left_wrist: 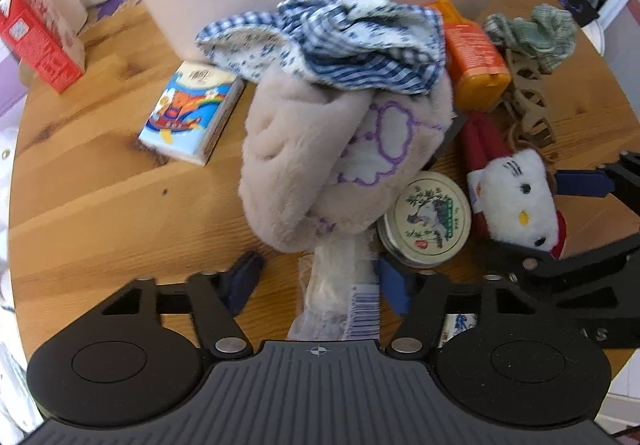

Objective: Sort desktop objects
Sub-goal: 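Grasp the packaged pad with the left tool while the right tool grasps the Hello Kitty plush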

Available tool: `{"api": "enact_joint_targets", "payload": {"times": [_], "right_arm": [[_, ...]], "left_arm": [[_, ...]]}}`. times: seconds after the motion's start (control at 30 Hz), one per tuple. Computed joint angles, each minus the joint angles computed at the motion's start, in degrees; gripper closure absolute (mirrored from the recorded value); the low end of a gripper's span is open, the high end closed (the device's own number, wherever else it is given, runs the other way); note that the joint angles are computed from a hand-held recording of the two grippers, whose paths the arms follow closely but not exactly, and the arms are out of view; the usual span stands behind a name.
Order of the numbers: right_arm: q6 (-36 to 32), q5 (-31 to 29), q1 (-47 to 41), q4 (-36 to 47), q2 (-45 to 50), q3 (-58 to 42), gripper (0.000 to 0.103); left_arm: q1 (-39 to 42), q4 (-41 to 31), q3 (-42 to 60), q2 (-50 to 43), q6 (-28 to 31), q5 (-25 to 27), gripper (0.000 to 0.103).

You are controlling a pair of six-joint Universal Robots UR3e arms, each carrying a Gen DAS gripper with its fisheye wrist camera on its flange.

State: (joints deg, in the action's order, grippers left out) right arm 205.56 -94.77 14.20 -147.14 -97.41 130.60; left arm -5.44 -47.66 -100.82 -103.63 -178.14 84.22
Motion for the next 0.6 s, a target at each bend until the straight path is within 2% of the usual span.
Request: {"api": "enact_joint_targets", "payload": {"times": [0.03, 0.07, 0.13, 0.17, 0.23, 0.3, 0.6], "right_arm": [[-0.29, 0.03, -0.15, -0.02, -0.24, 0.1, 0.023], [-0.39, -0.2, -0.17, 0.44, -0.48, -0.01, 0.025], [-0.67, -0.45, -0.53, 1.04, -1.28, 0.22, 0.032], [-0.81, -0.24, -0.84, 1.32, -1.85, 0.48, 0.036], [-1.07, -0.13, -1.21, 1.9, -2.91, 0.87, 0.048], [-1.43, 0.55, -1.84, 2.49, -4.3, 1.49, 0.055], [0.41, 1.34, -0.91, 3.87, -8.25, 3.33, 0.06]], "left_arm": [[-0.09, 0.72, -0.42, 0.24, 0.66, -0.23, 0.053], [-0.18, 1.39, -0.86, 0.49, 1.41, -0.56, 0.061], [-0.44, 1.8, -1.03, 0.61, 2.16, -0.68, 0.064], [-0.42, 2.2, -1.4, 0.82, 2.19, -0.86, 0.069], [-0.45, 3.01, -2.36, 1.36, 2.41, -0.82, 0.07], [-0.63, 3.25, -2.86, 1.74, 2.39, -0.71, 0.072], [0.35, 3.26, -7.67, 6.39, 3.66, -0.92, 0.074]]}}
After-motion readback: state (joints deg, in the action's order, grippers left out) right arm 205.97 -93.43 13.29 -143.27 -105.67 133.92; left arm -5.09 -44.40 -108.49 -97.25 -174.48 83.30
